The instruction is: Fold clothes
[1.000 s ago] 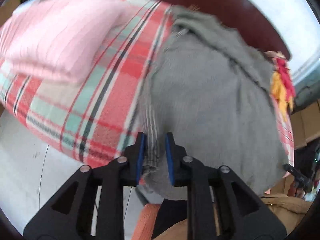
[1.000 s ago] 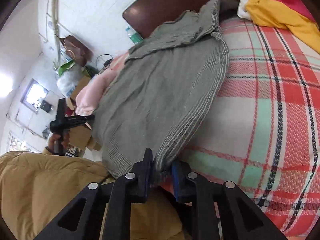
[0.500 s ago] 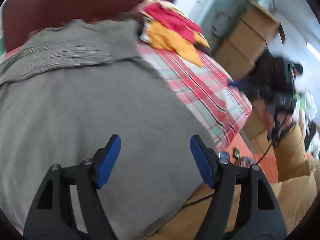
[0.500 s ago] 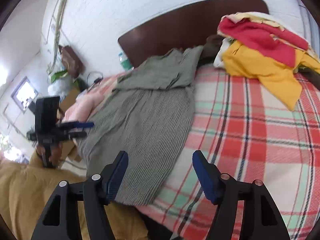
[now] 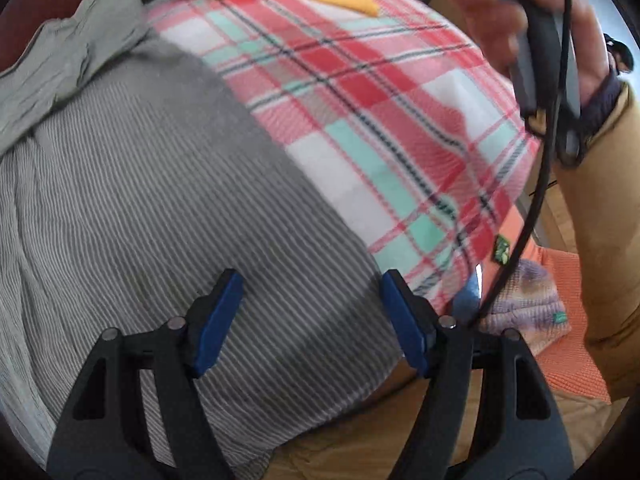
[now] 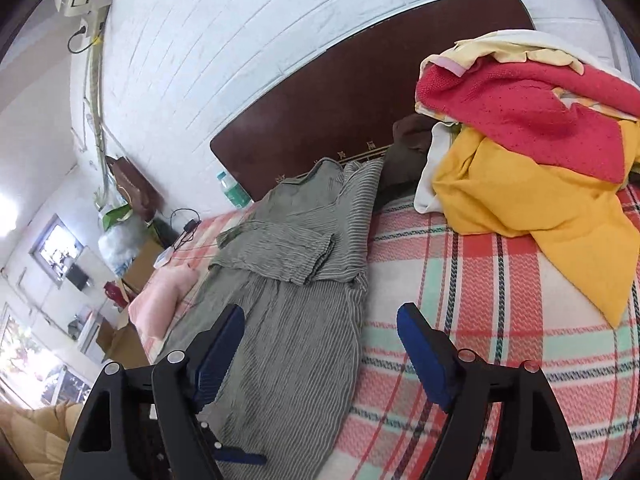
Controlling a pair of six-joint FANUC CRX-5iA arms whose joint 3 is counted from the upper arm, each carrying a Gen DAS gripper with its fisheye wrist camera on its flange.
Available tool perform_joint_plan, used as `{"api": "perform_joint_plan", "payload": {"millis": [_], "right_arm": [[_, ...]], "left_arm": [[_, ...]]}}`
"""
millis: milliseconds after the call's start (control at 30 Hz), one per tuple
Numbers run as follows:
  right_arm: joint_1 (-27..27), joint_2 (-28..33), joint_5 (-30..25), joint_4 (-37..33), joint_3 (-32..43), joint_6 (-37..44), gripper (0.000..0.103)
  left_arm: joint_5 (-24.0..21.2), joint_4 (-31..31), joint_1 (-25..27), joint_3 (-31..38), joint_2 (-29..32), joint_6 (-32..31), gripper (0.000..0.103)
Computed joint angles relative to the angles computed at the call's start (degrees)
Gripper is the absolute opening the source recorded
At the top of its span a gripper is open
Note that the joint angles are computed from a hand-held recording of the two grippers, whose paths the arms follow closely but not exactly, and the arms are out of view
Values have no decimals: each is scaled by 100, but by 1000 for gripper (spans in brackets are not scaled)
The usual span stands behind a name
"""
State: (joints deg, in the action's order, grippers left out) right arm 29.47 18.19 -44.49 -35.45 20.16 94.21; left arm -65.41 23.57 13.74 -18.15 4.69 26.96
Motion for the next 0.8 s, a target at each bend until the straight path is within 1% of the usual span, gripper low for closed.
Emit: {"api": "perform_joint_plan", "payload": {"millis": [67, 133, 200, 233, 300, 333, 367, 500, 567, 633, 667, 700, 800], "right_arm": [[11, 307, -147, 41, 359, 6, 81], [67, 606, -253, 214, 702, -75, 81], [88, 950, -401, 295, 1117, -177, 81], [100, 1143, -477, 346, 1351, -254, 81], [111, 1531, -643, 410, 1820, -432, 81], [116, 1741, -737, 455, 2075, -570, 81], [124, 1955, -827, 526, 2334, -750, 81], [162, 2645, -1152, 722, 3189, -1254, 80], [201, 2944, -1383, 833, 3609, -1380, 68], [215, 3158, -1563, 846, 3936, -1415, 33], [224, 3247, -1656, 860, 4084, -1460, 25], [236, 3297, -1703, 872, 4176, -1505, 12], [277, 3271, -1654, 877, 4220, -1625, 9]], "left_arm": [[120, -3, 14, -87, -60, -44, 73], [236, 6, 30, -173, -129, -108, 67], [337, 35, 60, -214, -161, -115, 52], [360, 64, 89, -224, -165, -114, 49], [364, 169, 188, -229, -140, -77, 28], [349, 239, 234, -222, -103, -50, 23], [334, 309, 280, -215, -66, -21, 15], [42, 656, 510, -160, 130, -26, 11], [-189, 825, 641, -88, 266, -26, 10], [-411, 999, 776, -10, 398, -33, 10], [-501, 1104, 845, 3, 451, -58, 10], [-581, 1205, 916, 13, 493, -98, 10], [-845, 1530, 1149, 37, 588, -255, 9]]}}
